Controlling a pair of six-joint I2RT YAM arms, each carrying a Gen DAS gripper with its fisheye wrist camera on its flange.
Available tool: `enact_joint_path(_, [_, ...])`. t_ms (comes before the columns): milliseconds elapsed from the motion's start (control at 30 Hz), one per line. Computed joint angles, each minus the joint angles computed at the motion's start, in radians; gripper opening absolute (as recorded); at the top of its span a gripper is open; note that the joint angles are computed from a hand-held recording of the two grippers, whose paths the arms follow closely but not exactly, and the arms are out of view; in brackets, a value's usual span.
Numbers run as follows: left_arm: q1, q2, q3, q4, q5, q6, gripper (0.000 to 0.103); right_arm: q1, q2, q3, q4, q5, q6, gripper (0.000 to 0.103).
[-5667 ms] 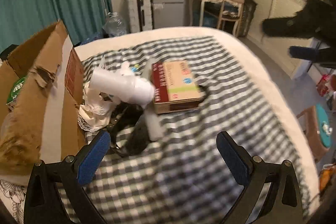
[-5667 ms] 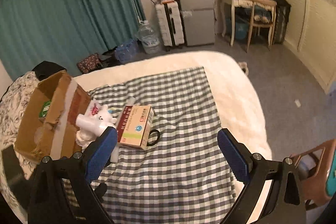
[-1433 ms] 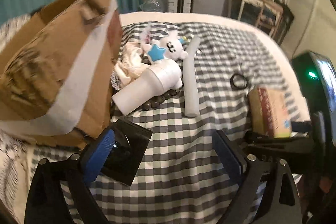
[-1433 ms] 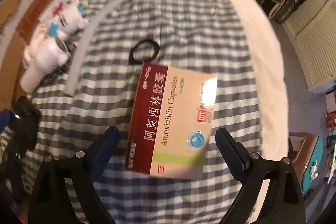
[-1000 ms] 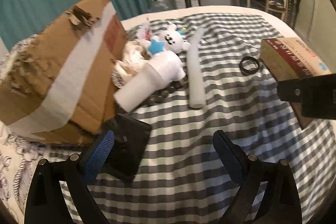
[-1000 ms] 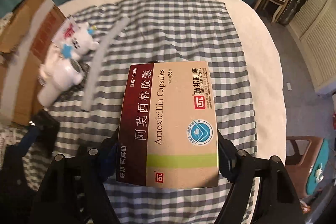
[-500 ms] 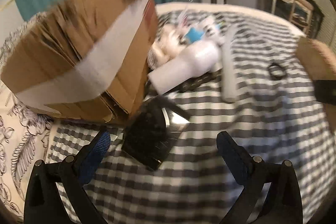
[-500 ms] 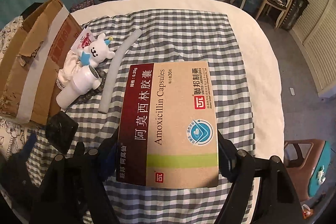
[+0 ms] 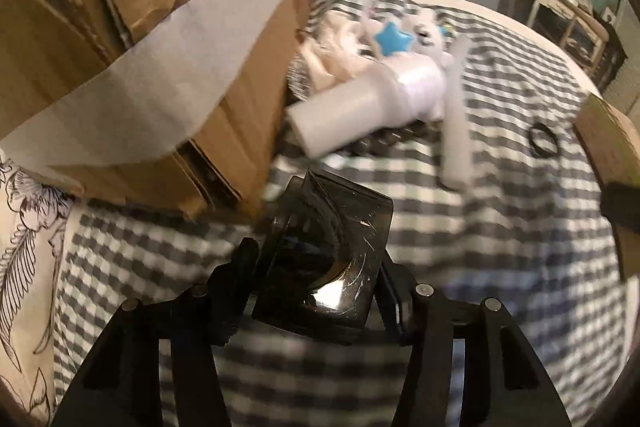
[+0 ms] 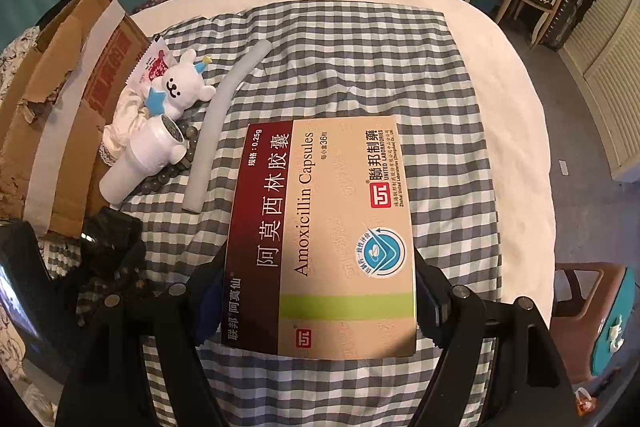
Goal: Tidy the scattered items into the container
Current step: 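Carry the case and Amoxicillin box into the cardboard box and open both tools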
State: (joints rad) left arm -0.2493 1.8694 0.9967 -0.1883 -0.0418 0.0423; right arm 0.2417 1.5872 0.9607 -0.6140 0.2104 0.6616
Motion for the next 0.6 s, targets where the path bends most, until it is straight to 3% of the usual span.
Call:
enact_joint_path(333, [-0.07, -0.254, -0.088, 0.024, 0.068, 0.022, 0.056, 0.003, -0.148, -0.008, -0.007, 0.016, 0.014, 0.076])
enact_joint_path(600, [-0.023, -0.316, 0.011, -0.018, 0.142, 0.016, 0.056, 0.019, -0.256, 0.006, -0.026, 0.038, 0.006, 0.076])
